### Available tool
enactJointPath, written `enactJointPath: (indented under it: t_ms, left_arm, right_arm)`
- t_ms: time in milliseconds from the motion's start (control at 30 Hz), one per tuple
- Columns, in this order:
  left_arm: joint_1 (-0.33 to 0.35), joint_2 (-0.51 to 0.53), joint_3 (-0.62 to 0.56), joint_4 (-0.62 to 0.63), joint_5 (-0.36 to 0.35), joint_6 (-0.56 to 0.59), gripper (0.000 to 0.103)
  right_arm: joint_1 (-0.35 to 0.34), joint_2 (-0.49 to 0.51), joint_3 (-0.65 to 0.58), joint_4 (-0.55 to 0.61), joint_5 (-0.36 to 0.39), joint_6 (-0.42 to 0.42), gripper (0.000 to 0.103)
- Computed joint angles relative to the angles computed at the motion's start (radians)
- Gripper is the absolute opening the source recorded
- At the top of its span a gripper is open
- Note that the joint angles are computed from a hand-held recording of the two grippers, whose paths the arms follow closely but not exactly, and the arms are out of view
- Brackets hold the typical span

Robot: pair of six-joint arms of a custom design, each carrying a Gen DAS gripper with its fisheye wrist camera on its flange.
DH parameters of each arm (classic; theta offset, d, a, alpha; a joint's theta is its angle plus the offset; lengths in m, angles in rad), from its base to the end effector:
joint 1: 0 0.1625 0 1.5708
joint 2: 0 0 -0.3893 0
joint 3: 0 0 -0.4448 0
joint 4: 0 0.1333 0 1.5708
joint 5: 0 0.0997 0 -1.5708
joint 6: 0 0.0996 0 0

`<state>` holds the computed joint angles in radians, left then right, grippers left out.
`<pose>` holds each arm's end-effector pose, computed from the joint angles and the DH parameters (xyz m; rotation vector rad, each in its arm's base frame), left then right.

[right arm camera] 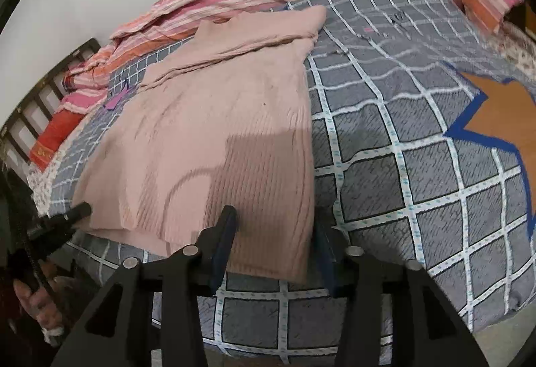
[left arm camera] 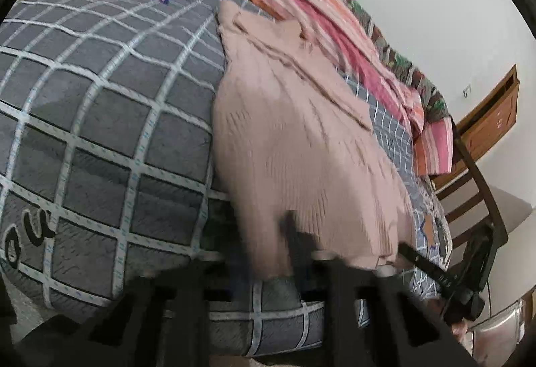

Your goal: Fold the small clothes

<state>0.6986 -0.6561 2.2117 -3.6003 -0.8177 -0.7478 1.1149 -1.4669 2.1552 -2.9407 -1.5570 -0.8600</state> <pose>-0.2052 -0.4354 -0.0639 -0.0892 2.7012 -1.2185 -0.1098 -0.5298 0.2526 0.5352 -2.5807 0.7507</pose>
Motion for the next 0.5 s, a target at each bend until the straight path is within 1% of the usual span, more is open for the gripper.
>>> enactJointPath:
  t_ms: [33, 67, 133, 200, 267, 367, 500]
  left_arm:
    - [-0.007, 0.002, 0.005, -0.031, 0.007, 0.007, 0.01]
    - [-0.013, 0.001, 0.012, -0.066, 0.007, 0.016, 0.01]
    - [-0.02, -0.003, 0.021, -0.118, 0.0, 0.037, 0.01]
    - [-0.026, -0.011, 0.024, -0.155, -0.015, 0.065, 0.01]
    - [-0.037, -0.022, 0.022, -0.16, -0.007, 0.085, 0.01]
    - [-0.05, -0.046, 0.017, -0.148, 0.007, 0.106, 0.01]
    - [-0.064, -0.062, 0.013, -0.152, 0.022, 0.127, 0.009]
  right_arm:
    - [-0.002, -0.006, 0.0, 0.018, 0.007, -0.008, 0.006]
    - [-0.009, -0.016, -0.002, 0.046, 0.023, -0.009, 0.006]
    - [-0.028, -0.037, 0.001, 0.067, 0.066, 0.009, 0.005]
    - [-0.046, -0.063, 0.003, 0.102, 0.119, 0.028, 0.005]
    - [-0.057, -0.092, 0.001, 0.144, 0.178, 0.041, 0.005]
    - [-0.059, -0.122, 0.002, 0.167, 0.235, 0.047, 0.005]
    - [-0.053, -0.145, -0.003, 0.188, 0.277, 0.068, 0.005]
